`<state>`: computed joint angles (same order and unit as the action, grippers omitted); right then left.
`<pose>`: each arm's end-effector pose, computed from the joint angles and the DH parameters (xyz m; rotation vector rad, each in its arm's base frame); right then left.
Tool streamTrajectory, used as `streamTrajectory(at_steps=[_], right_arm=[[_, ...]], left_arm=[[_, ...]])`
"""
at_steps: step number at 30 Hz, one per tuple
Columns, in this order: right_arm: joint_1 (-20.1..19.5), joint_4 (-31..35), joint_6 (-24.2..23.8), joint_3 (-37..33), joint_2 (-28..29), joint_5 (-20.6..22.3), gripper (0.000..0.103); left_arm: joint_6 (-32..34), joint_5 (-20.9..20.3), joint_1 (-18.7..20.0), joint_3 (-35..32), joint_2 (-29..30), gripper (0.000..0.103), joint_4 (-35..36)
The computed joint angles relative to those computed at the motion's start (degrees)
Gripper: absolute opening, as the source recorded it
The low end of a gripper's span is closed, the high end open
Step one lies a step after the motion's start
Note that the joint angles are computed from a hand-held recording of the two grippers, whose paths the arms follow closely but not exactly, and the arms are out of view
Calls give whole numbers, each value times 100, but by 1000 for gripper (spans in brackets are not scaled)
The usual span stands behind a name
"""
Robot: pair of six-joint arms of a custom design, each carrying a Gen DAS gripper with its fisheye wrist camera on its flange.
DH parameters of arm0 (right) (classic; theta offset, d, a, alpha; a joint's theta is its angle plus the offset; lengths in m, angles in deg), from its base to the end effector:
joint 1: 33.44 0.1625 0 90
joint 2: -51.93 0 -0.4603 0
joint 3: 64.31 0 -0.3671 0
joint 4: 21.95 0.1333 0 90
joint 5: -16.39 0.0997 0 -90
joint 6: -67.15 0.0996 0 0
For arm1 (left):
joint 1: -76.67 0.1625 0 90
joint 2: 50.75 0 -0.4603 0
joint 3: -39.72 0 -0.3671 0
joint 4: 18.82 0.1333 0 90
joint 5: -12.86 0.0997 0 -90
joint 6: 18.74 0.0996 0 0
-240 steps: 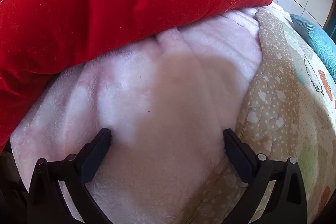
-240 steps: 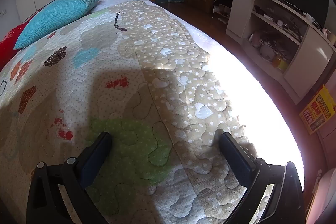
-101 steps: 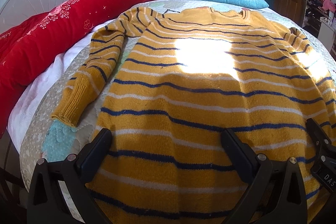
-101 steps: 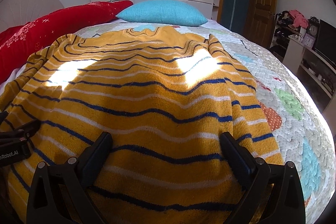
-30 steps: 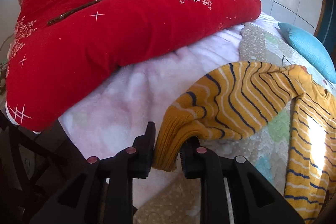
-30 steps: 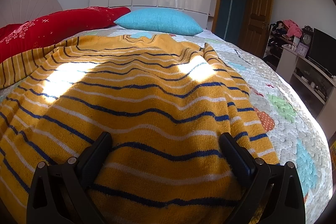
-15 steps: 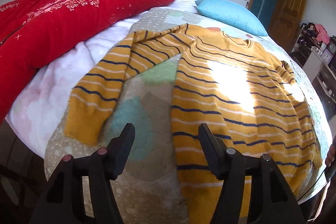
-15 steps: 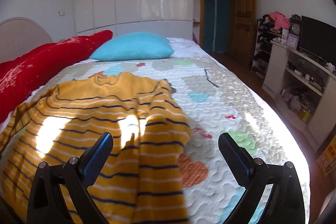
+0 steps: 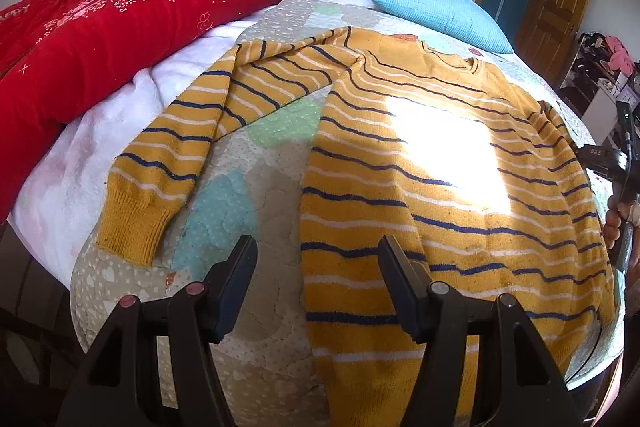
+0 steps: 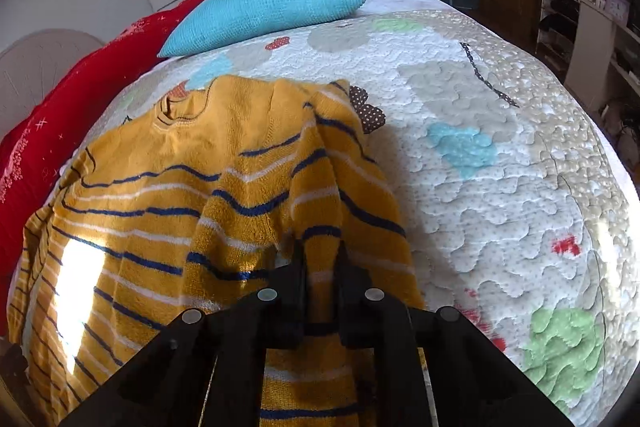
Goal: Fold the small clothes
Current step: 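Reach the right gripper to the other sleeve cuff and grasp it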
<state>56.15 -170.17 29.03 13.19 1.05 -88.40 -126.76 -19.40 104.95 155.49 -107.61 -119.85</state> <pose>0.1025 -0.7547 0.3253 0.7668 -2.5477 0.5964 -0.3096 -0.4136 0.1240 -0.3413 2.0629 -1.0347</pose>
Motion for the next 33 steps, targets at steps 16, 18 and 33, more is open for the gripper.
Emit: streamTrajectory(at_steps=[16,18,33], right_arm=[[31,-1508,-481,269,-372,-1210,61],[-184,-453,-140,1035,-1163,-170,67],[-582,-275,-518,3941,-2702,1030,12]], left_arm=[[0,-164,60,392,-178,69,-440],[225,-131,63,466,-159,75,-741],[156,-186,-51,166,15,9,-511]])
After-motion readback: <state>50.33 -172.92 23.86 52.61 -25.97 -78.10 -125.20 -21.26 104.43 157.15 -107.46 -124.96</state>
